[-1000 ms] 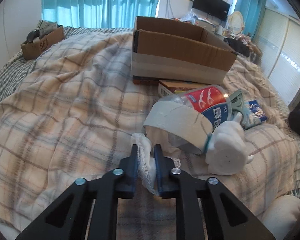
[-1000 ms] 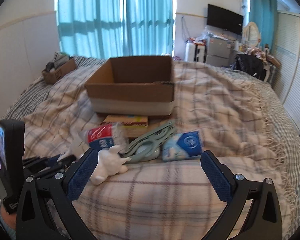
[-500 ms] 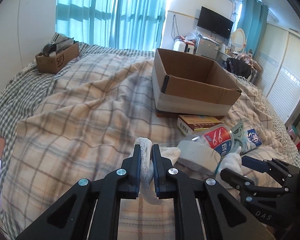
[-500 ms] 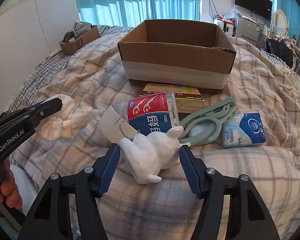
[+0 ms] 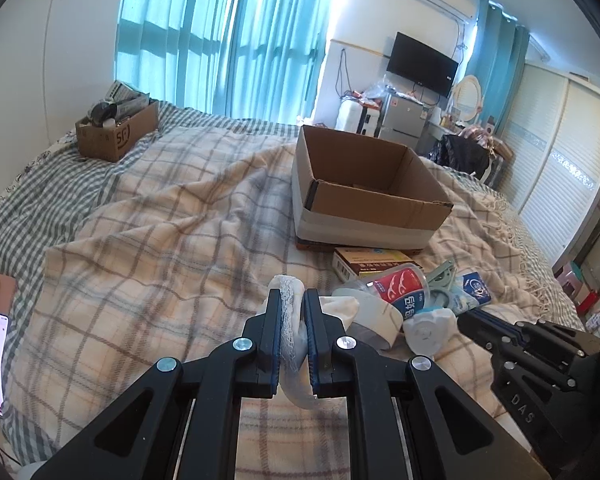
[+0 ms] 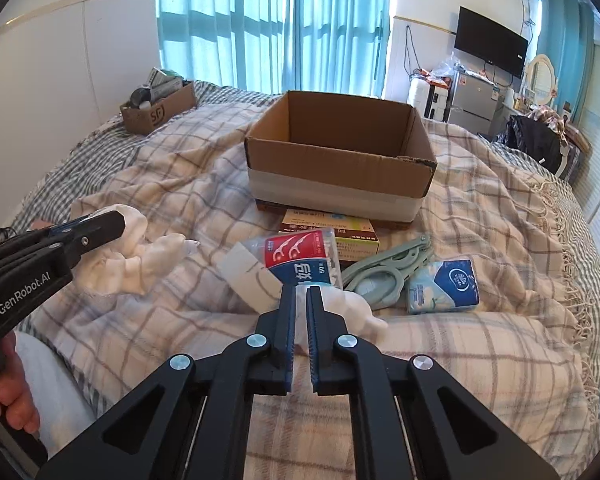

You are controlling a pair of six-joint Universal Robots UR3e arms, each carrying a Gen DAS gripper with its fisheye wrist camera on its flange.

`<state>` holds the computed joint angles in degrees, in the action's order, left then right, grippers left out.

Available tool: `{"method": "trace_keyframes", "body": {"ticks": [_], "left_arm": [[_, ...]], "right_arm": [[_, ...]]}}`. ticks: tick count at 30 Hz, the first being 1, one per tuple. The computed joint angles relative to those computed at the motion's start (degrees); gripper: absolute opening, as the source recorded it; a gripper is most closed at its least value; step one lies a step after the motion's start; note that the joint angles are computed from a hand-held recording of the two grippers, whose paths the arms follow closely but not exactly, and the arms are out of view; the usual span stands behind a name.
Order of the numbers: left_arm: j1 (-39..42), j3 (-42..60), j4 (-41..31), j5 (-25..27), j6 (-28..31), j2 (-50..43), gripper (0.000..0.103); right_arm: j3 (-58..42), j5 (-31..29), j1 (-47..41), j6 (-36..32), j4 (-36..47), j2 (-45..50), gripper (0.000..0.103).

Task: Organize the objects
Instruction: 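Lower the left tool and grasp the white crumpled tissue, then lower the right tool and grasp the small white figurine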

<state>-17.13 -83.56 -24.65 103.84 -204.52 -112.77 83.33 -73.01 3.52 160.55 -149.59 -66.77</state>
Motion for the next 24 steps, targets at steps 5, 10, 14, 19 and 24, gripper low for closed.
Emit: {"method": "trace_keyframes", "body": {"ticks": [5,10,14,19,24], "left_arm": [[0.8,-2.2,0.4,-0.2,-0.8,1.2,0.011],[1.3,-2.5,0.9,0.0,-0.8,0.4,0.011],[1.6,-0.8,0.1,0.1,0.3,-1.2,0.011],[2.3,1.0,0.4,0.0,0.8,-3.0,0.011],[2.6,4.6,-1.2,-0.8,0.6,-5.9,0.011]], "right_arm": [[0.9,0.6,-0.1,0.3,-1.2,-2.0,0.005],[0.4,1.9,-0.9,0.0,-1.2,-1.1,0.005],[-1.1,4.0,-2.3,0.1,-0.9,0.9,0.005],[-3.2,5.4,-4.0,0.2,0.3,3.1,0.005],[-6.4,4.7,-4.6,-0.1,3.1,6.4,0.022]]}}
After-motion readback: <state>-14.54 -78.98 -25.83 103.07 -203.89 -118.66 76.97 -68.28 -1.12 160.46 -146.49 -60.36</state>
